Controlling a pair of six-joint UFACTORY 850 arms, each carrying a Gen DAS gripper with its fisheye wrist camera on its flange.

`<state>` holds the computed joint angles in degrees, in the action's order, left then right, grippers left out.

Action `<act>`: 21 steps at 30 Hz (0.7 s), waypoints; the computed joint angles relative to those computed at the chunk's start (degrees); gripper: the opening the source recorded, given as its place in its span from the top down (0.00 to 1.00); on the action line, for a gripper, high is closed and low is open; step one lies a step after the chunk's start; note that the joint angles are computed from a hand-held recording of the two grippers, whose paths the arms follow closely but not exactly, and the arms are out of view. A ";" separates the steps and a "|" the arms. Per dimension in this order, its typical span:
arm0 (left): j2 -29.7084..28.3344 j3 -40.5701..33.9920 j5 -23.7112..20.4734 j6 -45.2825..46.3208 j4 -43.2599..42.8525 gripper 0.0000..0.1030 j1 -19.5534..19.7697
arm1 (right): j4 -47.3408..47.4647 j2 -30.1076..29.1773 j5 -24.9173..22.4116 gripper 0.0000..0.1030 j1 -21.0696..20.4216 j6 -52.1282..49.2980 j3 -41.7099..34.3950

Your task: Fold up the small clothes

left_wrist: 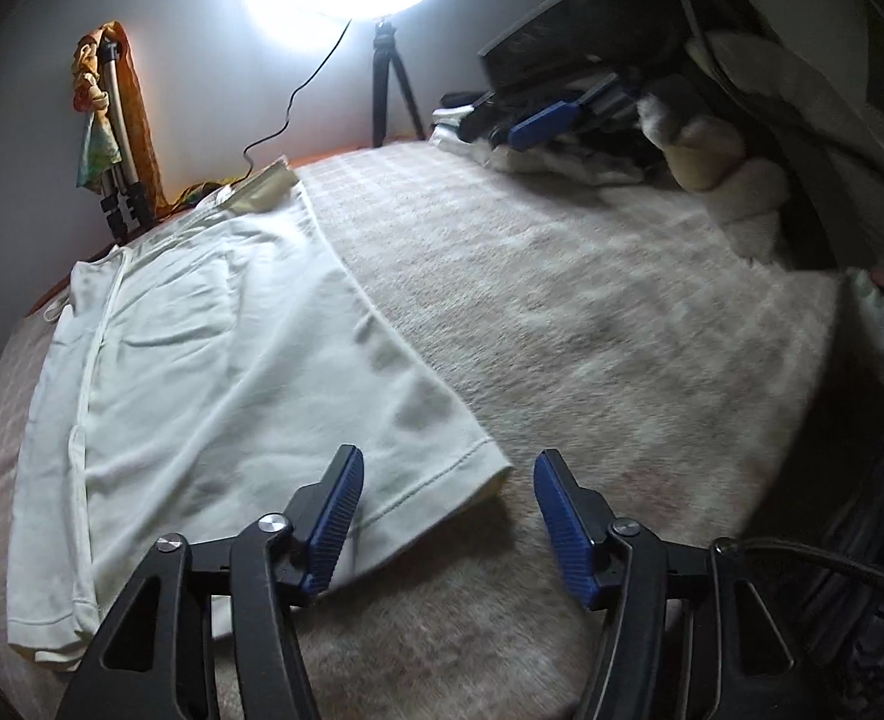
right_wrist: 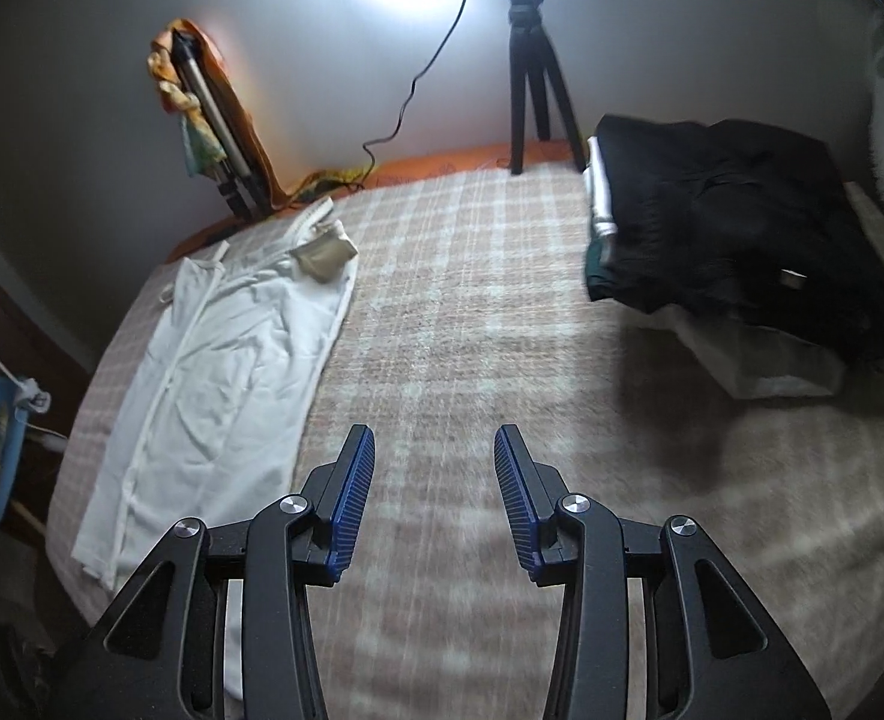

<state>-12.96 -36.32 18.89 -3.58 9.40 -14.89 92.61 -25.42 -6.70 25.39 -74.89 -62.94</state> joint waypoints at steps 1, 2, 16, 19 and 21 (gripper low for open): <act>-0.50 -0.34 -0.22 1.74 -2.10 0.62 -0.14 | -2.70 -1.73 -0.74 0.61 -0.13 2.66 -1.69; -0.79 -0.46 0.14 1.36 -2.15 0.66 -0.02 | -4.83 -3.05 -1.38 0.61 -0.27 4.82 -3.08; 0.53 1.68 5.72 -17.71 8.80 0.96 3.55 | -32.13 -19.86 -6.70 0.61 0.61 30.67 -26.10; 0.87 2.07 6.50 -20.90 10.42 0.96 4.47 | -43.10 -23.65 -7.15 0.61 1.14 40.67 -32.27; 0.87 2.09 6.88 -22.42 11.44 0.96 4.99 | -49.83 -25.95 -7.57 0.61 1.46 46.73 -35.98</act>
<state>-12.10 -34.23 25.78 -26.01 20.84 -9.90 42.78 -51.37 -14.27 26.85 -28.16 -98.92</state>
